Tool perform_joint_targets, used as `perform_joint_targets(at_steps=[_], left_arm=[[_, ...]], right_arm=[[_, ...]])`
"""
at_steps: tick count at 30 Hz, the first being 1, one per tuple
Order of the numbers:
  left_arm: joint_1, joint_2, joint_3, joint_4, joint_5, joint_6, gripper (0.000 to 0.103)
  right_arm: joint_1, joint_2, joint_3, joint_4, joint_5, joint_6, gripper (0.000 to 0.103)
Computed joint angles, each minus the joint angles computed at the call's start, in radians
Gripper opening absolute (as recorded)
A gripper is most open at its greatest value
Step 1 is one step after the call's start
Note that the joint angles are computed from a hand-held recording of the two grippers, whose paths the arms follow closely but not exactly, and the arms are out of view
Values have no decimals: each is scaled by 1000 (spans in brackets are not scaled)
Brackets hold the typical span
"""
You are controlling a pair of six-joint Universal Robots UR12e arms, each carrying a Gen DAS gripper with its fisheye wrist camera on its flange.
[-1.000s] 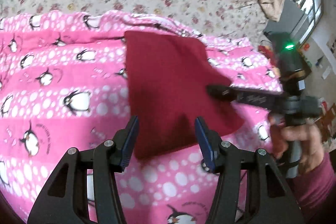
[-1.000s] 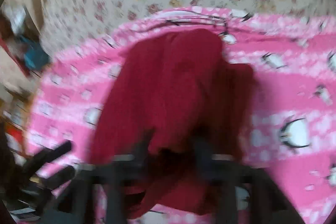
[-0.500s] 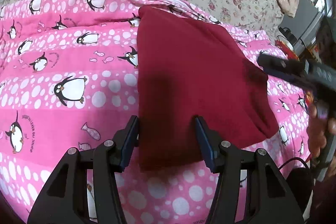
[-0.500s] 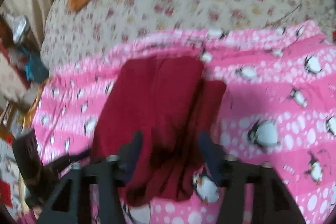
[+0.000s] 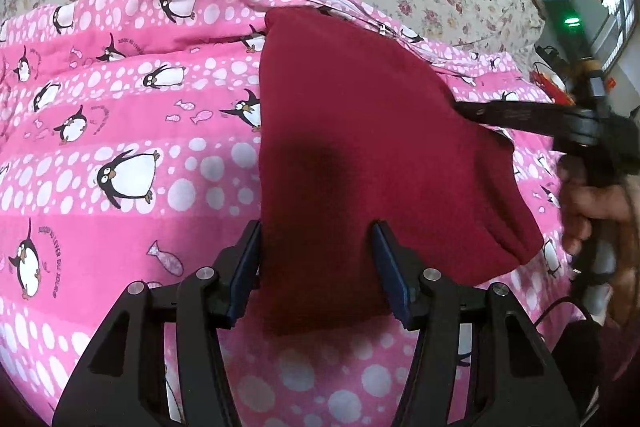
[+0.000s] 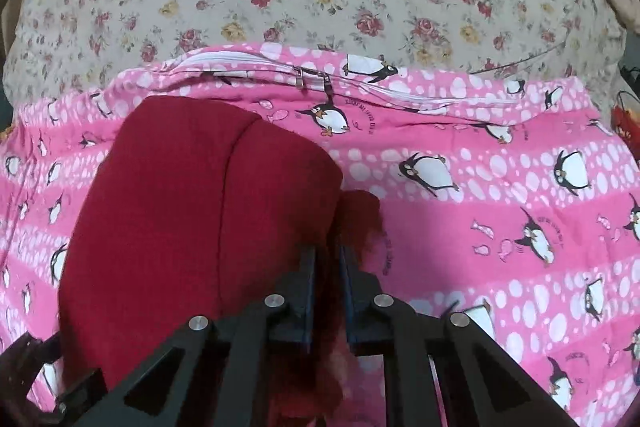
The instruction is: Fold small clothes
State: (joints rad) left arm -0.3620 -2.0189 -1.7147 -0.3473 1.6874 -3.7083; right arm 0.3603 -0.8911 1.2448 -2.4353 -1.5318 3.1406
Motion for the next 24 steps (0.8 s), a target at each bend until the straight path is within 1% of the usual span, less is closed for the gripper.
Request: perform_joint_targets(at_steps=[3,5,6,7,8,9,11,13,14,15,18,21,22,23,24], left_arm=[[-1,-1,2,-4,5,-8,56],[-3,-2,6,-11,12,-7,56],[-5,-2,7,-13,16,-6,56],[-5,-2,7,-15,18,-5,56],[-6,-2,7,-15,21,-5,56],[-7,-2,8,-16,24,-6,56],[-8,-3,9,-19,28,-5,56],[-11,-4,14,-32,30,0,56],[-13,-5,15,-33,36,1,56],[-14,-5,15,-33,41,4,56],[-12,-4,17,-38,35,0,56],[-7,1,13,-39,17,-7,56],[-3,4,10,-38,4,-5,56],[4,10,3,-26,-18,-3,56],[13,16,-6,-4,-43,-2,56]], right_arm=[[-8,-39,37,-24,54,30,11],[-10,-64,60,-35,116,16,13],[-8,-76,71,-37,139,-4,18],[-2,-80,74,-37,149,-23,33],[3,-91,90,-38,156,-51,40],[8,-96,99,-34,156,-71,44],[16,-98,111,-15,133,-110,44],[27,-91,123,-5,53,-141,43],[25,-90,135,-13,53,-147,43],[21,-92,145,-28,60,-146,43],[14,-104,155,-25,74,-141,36],[12,-118,170,-33,84,-140,36],[6,-122,176,-35,107,-118,36],[-9,-127,185,-43,160,-64,37],[-18,-130,189,-44,193,-30,42]])
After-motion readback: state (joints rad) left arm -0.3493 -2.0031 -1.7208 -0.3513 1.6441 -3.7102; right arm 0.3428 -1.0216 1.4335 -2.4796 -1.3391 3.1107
